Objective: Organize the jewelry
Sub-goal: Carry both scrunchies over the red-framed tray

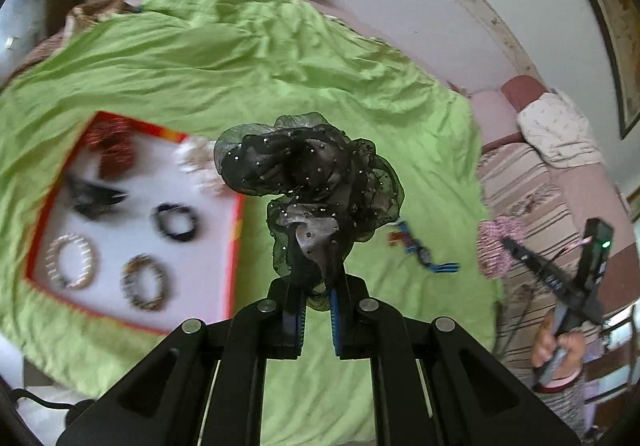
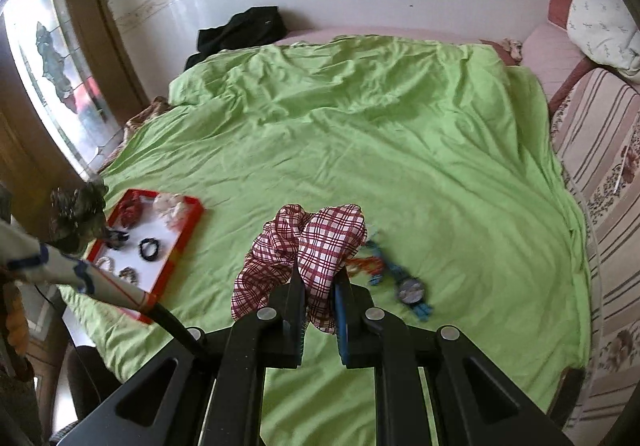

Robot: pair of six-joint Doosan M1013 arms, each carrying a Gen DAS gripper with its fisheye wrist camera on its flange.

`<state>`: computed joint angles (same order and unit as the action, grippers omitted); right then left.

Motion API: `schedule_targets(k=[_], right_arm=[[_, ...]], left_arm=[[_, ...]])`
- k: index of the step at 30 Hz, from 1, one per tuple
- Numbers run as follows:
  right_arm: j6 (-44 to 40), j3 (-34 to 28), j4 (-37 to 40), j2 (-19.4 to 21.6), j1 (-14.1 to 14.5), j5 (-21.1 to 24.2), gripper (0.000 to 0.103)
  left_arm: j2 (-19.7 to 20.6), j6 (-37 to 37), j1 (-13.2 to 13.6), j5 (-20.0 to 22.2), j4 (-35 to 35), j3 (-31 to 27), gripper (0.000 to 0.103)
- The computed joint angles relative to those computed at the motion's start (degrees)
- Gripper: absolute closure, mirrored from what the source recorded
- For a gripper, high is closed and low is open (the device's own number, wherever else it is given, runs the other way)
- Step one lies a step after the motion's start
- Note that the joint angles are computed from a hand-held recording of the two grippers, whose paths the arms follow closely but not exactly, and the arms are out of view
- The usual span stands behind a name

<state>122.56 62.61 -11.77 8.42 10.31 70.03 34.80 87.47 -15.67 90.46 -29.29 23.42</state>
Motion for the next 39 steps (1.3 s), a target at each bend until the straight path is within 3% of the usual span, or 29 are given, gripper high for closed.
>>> schedule_targets(k=[5,15,25,39], right_arm=[[0.7,-0.6,1.0,0.8,2.0,-0.6,0.09],[-0.5,-4.1,6.7,5.1,4.9,-0.9,0.09],[-5.2,-12.5,14.4,14.1,8.3,1.0,0.089],[-9.9,-23.3,11.4,25.1,11.6,6.9,0.089]], left_arm=[[-5.8,2.6,2.0,-5.5,3.0,11.5,0.094],[-8.1,-0.6,6.6,-8.1,1.8,19.5,0.094],[-2.8,-1.8,7.3,-4.7,4.3,14.3,0.093],[7.3,-3.3,6.7,3.0,6.4,1.0,0.093]])
